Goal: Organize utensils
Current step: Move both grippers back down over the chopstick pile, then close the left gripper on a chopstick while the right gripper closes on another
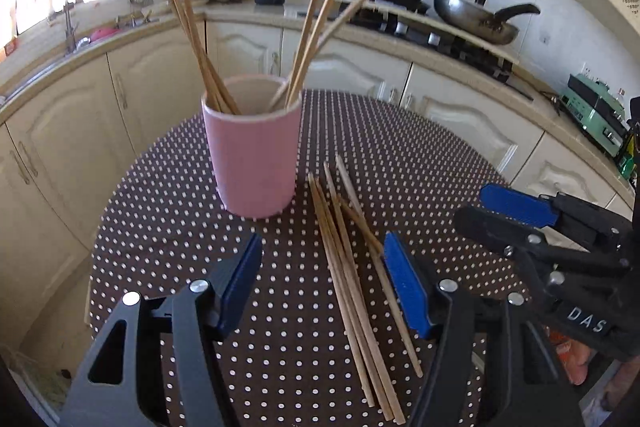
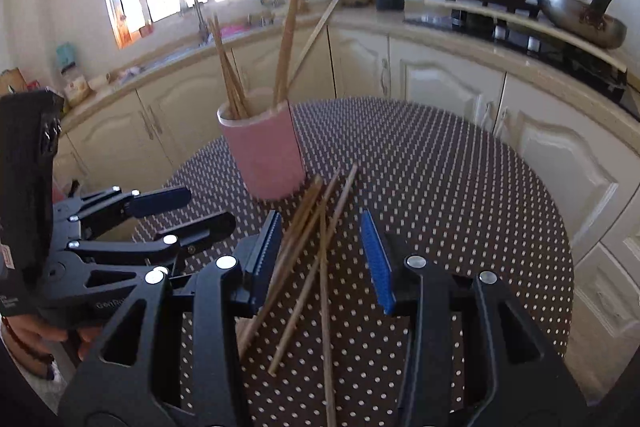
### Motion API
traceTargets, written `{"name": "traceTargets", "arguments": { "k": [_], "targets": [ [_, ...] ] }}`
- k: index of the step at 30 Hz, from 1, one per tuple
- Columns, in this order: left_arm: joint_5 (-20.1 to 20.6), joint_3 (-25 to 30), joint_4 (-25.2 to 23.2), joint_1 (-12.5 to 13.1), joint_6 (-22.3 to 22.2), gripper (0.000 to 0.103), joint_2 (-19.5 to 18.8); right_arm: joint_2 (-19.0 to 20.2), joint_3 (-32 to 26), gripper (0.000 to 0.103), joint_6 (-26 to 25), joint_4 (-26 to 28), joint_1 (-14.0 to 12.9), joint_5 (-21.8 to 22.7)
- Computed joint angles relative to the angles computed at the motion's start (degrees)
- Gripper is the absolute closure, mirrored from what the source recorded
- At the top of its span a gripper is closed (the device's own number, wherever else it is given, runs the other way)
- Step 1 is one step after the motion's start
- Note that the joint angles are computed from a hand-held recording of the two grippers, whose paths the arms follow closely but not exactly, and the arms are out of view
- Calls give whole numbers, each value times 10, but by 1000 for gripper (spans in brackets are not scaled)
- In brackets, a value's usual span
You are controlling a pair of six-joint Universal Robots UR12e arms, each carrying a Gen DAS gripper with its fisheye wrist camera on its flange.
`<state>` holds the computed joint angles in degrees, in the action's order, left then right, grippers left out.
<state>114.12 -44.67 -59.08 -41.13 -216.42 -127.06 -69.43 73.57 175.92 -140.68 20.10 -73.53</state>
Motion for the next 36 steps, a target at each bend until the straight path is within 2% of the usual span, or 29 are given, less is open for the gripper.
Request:
{"name": "traceTargets", "arguments": {
  "k": [2,4,8,9,16,19,20,21,23,27,29,33,36],
  "targets": [
    [-26,10,-29,5,-8,40,-6,9,-14,68,-14,55,0,1],
    [-39,26,-62,9,-11,40,-16,17,-25,68,-23,94,0,-1],
    [-54,59,-110,13,-11,43,-39,30,-38,70,-36,141,-1,6],
    [-56,63,-114,15,-9,49,-42,33,-40,70,-38,145,-1,6],
    [-64,72,-118,20,-13,53,-55,46,-53,72,-54,173,1,2],
    [-73,68,-115,23,-17,60,-53,50,-57,76,-58,174,3,-2],
    [-77,64,-115,24,-19,64,-49,50,-56,76,-59,176,3,0],
    [-73,67,-125,23,-22,75,-50,52,-58,76,-61,177,3,-1],
    [-56,73,-143,22,-19,86,-52,54,-60,77,-65,179,3,-3],
    [-92,38,-116,30,-35,87,-32,56,-64,77,-67,186,3,-4],
    [-95,33,-118,31,-30,89,-28,58,-69,78,-69,194,2,-3],
    [-95,68,-156,33,-22,95,-44,71,-96,83,-69,226,0,-3],
    [-109,80,-158,37,-23,97,-51,75,-107,90,-70,242,-2,1]
  ]
}}
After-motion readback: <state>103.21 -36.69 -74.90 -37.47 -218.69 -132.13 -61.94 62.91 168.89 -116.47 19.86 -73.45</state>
